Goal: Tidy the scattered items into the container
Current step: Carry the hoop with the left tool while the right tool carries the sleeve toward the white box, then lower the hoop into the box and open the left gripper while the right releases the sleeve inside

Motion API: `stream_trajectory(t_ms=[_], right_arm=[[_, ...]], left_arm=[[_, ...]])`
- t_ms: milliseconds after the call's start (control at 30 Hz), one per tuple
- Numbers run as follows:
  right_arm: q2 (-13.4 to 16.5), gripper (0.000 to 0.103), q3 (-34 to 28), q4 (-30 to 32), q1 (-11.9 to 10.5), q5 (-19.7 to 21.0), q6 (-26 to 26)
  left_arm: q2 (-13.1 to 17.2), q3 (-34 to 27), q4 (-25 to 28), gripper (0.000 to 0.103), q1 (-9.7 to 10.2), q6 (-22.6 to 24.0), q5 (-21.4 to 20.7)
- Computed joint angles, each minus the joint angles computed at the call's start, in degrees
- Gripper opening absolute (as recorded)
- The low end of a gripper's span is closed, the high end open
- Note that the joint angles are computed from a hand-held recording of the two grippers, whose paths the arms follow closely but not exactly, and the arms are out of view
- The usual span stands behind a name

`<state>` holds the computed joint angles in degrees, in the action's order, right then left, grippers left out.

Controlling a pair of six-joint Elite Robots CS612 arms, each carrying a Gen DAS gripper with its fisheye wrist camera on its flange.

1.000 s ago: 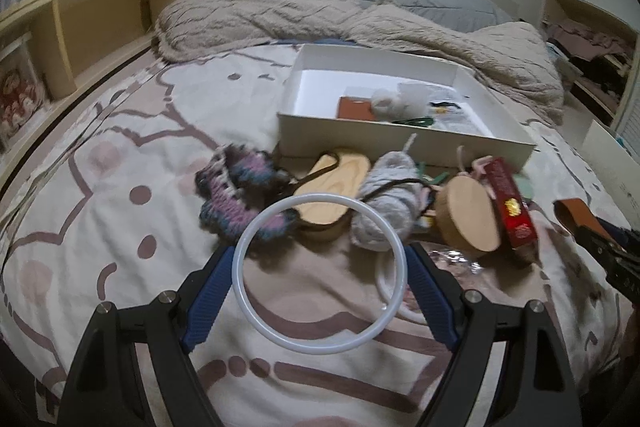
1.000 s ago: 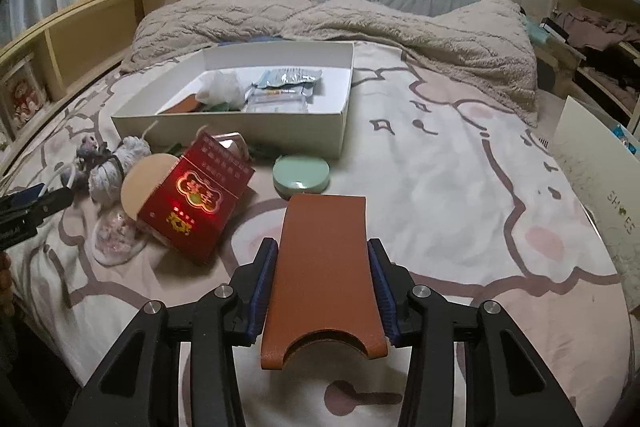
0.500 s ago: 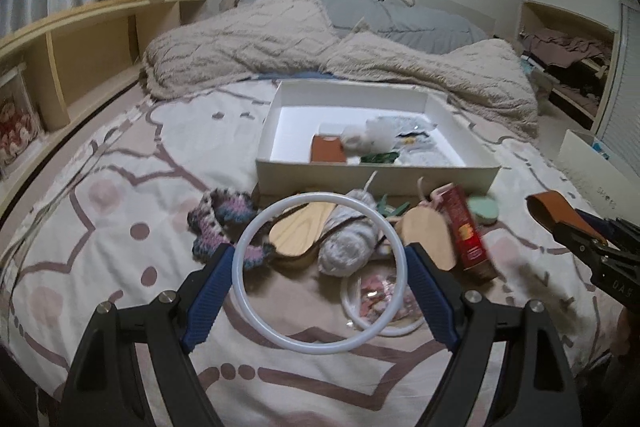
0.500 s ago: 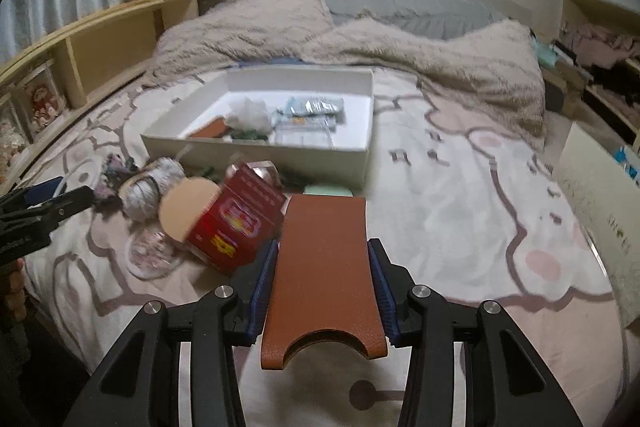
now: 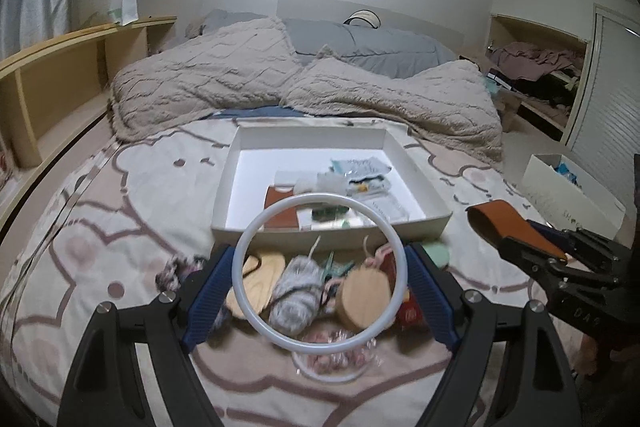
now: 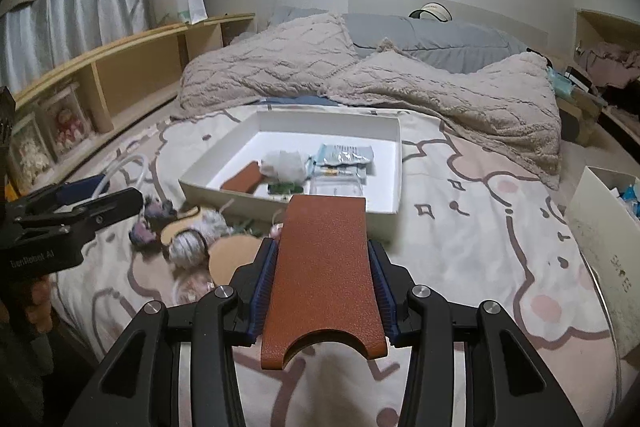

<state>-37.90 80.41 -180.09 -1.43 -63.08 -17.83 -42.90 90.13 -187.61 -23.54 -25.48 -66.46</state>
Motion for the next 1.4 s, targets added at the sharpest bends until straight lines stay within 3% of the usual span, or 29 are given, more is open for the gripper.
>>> stream_trajectory(t_ms=[267, 733, 1000, 1200, 1400], right_arm=[[2.4, 0.045, -6.3, 4.7, 0.7, 0.0, 1.6], [9.6, 0.045, -20.5, 16.2, 2.2, -2.4, 4.1], [13.2, 0.045, -27.6, 22.1, 3.1, -5.0, 4.3], [15.0, 0.045, -30.8, 25.1, 3.5, -6.8, 3.7], [16.1, 0.045, -32.5, 27.2, 3.8, -7.8, 3.1]], left_arm=[[2.8, -6.8, 3.6, 0.085, 2.23, 0.1, -3.2], [8.5, -17.3, 9.9, 0.085, 6.03, 0.6, -7.1], [11.4, -22.6, 15.6, 0.085, 7.30, -1.4, -9.3], [12.7, -25.3, 23.6, 0.085, 7.46, -1.7, -9.3], [13.9, -27.7, 25.4, 0.085, 7.80, -1.2, -11.7]])
